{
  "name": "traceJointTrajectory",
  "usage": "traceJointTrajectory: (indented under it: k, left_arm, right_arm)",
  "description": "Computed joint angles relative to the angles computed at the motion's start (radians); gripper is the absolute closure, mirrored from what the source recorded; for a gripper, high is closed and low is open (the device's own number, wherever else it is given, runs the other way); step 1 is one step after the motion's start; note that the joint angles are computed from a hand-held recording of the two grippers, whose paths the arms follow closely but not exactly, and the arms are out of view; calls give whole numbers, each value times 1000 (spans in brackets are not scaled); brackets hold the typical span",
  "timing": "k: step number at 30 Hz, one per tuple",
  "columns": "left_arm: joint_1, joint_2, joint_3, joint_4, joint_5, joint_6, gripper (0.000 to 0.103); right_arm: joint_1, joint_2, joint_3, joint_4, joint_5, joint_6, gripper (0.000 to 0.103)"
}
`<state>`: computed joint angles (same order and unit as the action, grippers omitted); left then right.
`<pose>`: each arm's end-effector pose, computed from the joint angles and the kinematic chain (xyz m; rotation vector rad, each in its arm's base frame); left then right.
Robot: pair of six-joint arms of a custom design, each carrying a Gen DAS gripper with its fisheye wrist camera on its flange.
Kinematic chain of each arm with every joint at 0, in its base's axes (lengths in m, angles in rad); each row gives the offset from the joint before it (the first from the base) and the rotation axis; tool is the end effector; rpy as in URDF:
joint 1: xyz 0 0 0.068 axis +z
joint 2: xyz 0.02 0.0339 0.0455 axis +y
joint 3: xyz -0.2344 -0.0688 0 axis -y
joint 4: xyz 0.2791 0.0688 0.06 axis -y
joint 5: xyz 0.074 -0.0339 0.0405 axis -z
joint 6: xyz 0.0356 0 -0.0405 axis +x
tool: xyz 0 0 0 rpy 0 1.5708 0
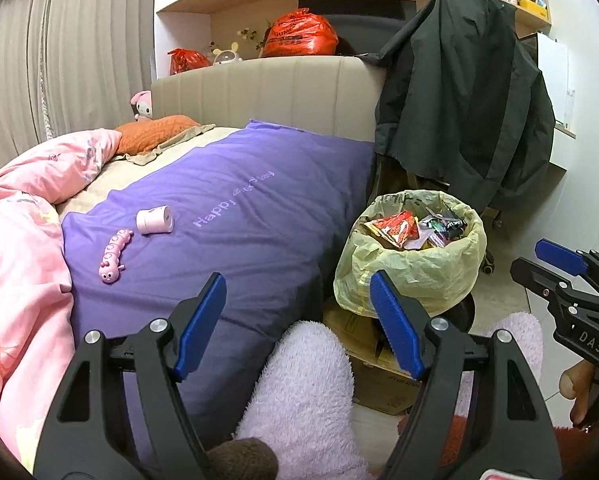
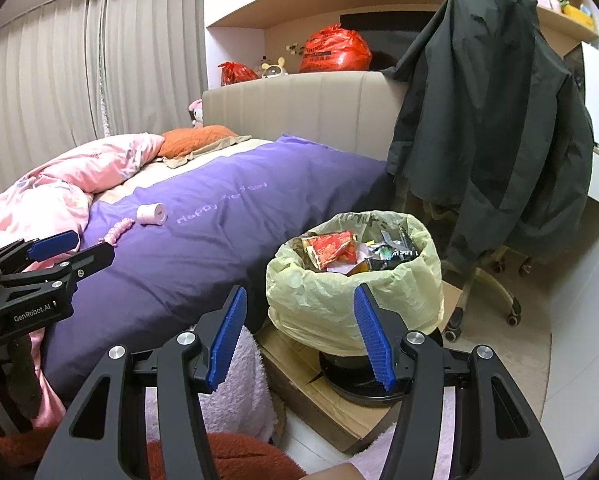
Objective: Collect trash
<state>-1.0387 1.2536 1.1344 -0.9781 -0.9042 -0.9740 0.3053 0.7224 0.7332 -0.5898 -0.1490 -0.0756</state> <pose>0.1636 -0.2227 0.2771 -0.1815 2.1483 0.1198 0.2025 0.0694 0.2717 -0.4934 2.0998 0.2934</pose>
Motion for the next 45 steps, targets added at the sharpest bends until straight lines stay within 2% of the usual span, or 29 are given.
traceJointTrajectory:
  k: [10, 45]
  left_arm:
    - [-1, 12, 12, 27, 1, 38, 32]
    - [-5, 27, 19, 30, 7, 45, 32]
  right_arm:
    - [-4, -1, -2, -3, -2, 3, 50]
    - [-12, -12, -16, -6, -11, 12, 50]
